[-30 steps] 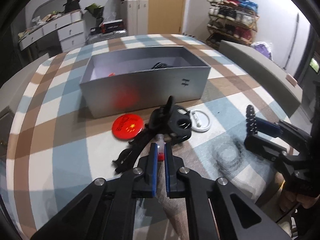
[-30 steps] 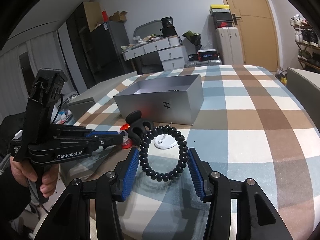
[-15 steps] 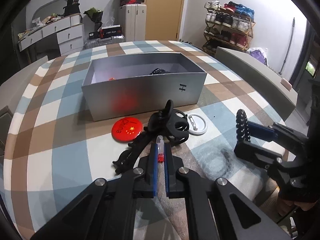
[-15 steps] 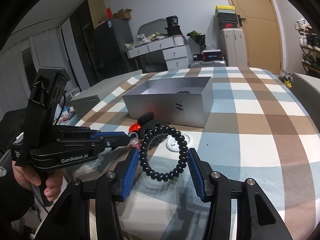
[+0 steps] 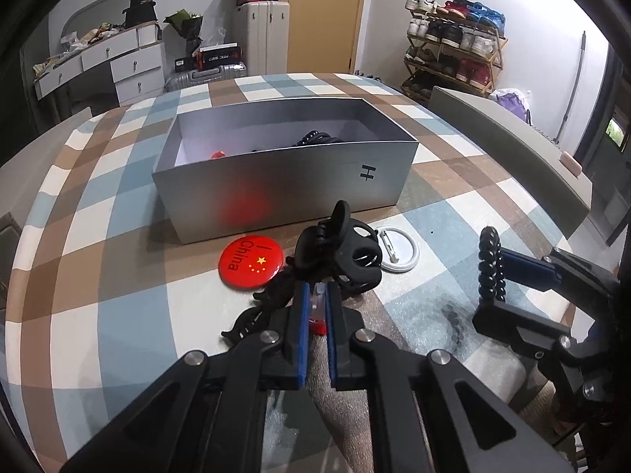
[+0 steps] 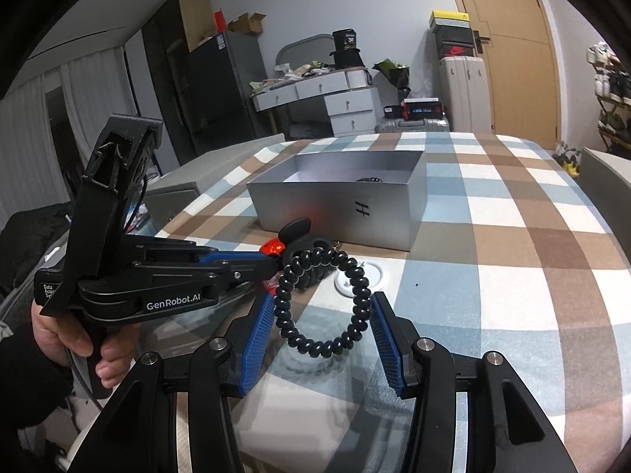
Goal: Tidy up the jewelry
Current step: 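Carry the bracelet and the red-based clip over the silver box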
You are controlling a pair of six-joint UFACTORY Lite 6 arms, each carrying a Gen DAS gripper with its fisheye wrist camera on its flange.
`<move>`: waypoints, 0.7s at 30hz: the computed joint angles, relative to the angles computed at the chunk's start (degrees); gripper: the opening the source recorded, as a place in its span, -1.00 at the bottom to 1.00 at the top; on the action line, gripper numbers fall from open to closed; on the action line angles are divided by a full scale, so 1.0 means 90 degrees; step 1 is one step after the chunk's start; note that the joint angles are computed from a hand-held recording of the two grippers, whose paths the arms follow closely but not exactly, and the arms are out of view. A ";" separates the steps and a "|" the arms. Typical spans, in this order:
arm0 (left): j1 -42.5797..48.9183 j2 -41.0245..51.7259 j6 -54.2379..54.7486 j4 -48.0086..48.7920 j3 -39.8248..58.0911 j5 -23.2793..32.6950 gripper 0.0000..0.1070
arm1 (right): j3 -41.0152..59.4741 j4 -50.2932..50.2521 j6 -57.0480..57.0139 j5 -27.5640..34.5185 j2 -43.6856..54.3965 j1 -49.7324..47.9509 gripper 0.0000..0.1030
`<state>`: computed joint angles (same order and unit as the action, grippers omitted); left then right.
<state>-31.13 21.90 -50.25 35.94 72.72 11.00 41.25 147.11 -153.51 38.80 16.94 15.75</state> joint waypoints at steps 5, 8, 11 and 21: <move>-0.0056 -0.0498 -0.1353 0.1359 -0.0343 0.0016 -0.99 | 0.0050 -0.0206 0.0180 -0.0038 -0.0168 -0.0028 -0.04; 0.0038 -0.0813 -0.1314 0.1286 -0.0463 -0.0046 -0.99 | 0.0192 -0.0452 0.0402 -0.0085 -0.0272 -0.0067 -0.04; 0.0132 -0.1003 -0.1048 0.1051 -0.0436 -0.0104 -0.99 | 0.0524 -0.0949 0.0918 -0.0137 -0.0279 -0.0148 -0.04; 0.0695 -0.0397 0.0583 -0.0496 0.0887 -0.0145 -0.99 | 0.3023 -0.3282 0.3826 -0.0535 0.0860 -0.0319 -0.04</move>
<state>-24.87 18.33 -45.00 31.48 80.71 9.70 68.46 117.57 -119.08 33.99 24.67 12.88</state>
